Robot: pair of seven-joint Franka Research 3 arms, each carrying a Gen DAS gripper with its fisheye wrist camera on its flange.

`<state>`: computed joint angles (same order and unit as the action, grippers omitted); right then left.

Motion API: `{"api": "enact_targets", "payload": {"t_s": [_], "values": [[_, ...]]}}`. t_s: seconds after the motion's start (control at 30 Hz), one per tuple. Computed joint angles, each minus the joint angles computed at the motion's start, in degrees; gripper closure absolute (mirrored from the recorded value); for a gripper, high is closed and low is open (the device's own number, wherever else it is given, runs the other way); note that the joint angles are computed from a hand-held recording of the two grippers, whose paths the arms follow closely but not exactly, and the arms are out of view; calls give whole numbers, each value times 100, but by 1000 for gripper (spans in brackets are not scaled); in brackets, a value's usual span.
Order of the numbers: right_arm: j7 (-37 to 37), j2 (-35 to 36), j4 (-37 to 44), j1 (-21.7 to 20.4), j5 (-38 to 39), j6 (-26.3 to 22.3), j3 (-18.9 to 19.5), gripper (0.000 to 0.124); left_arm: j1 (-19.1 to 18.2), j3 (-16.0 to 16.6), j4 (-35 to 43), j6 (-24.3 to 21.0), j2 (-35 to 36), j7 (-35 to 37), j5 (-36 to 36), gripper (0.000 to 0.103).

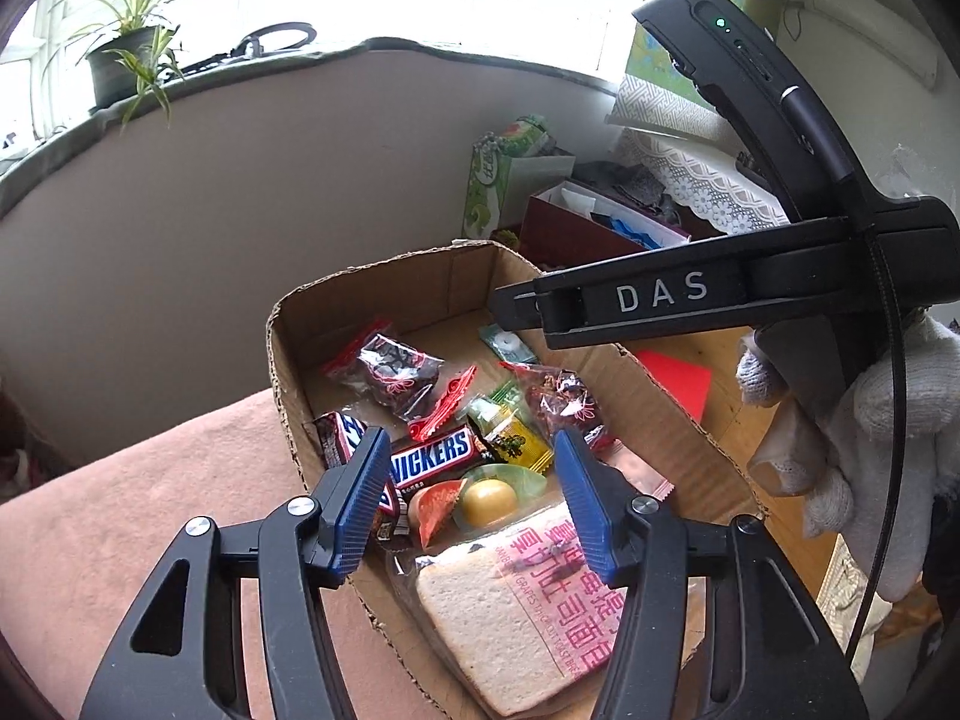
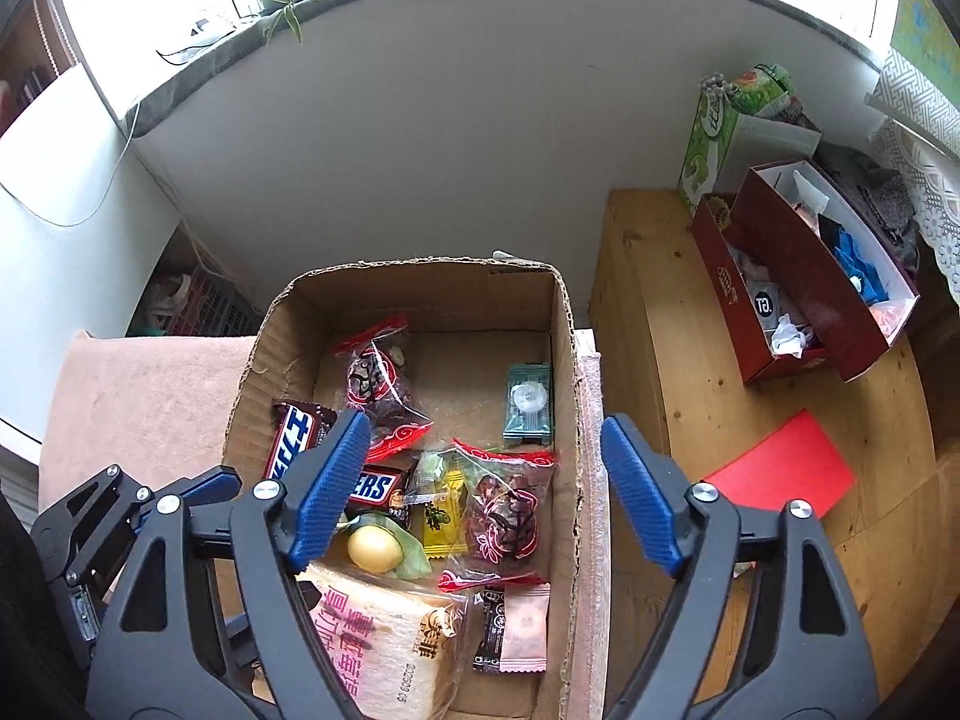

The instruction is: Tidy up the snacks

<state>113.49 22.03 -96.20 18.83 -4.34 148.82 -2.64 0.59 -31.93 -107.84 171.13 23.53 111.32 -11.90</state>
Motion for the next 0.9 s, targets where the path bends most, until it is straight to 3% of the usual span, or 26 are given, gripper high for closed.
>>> {"api": "enact_targets", "payload": {"t_s": [0.23, 0.5, 0.77, 0.9], "values": [[196, -251, -318, 56, -87, 118, -20, 42, 214, -202, -230, 26, -184, 162, -223, 47], [714, -737, -857, 205, -508, 354, -11, 42, 635, -604, -693, 153, -616, 757, -1012, 47], [1941, -1370, -1422, 413, -1780, 480, 38, 38, 1289, -1305, -1231, 264, -1335, 2375, -2972, 46], [2882, -1731, -1748, 421, -2738, 520, 184, 32, 1546, -1547, -1464, 193, -1806, 3546, -4399, 37]]}}
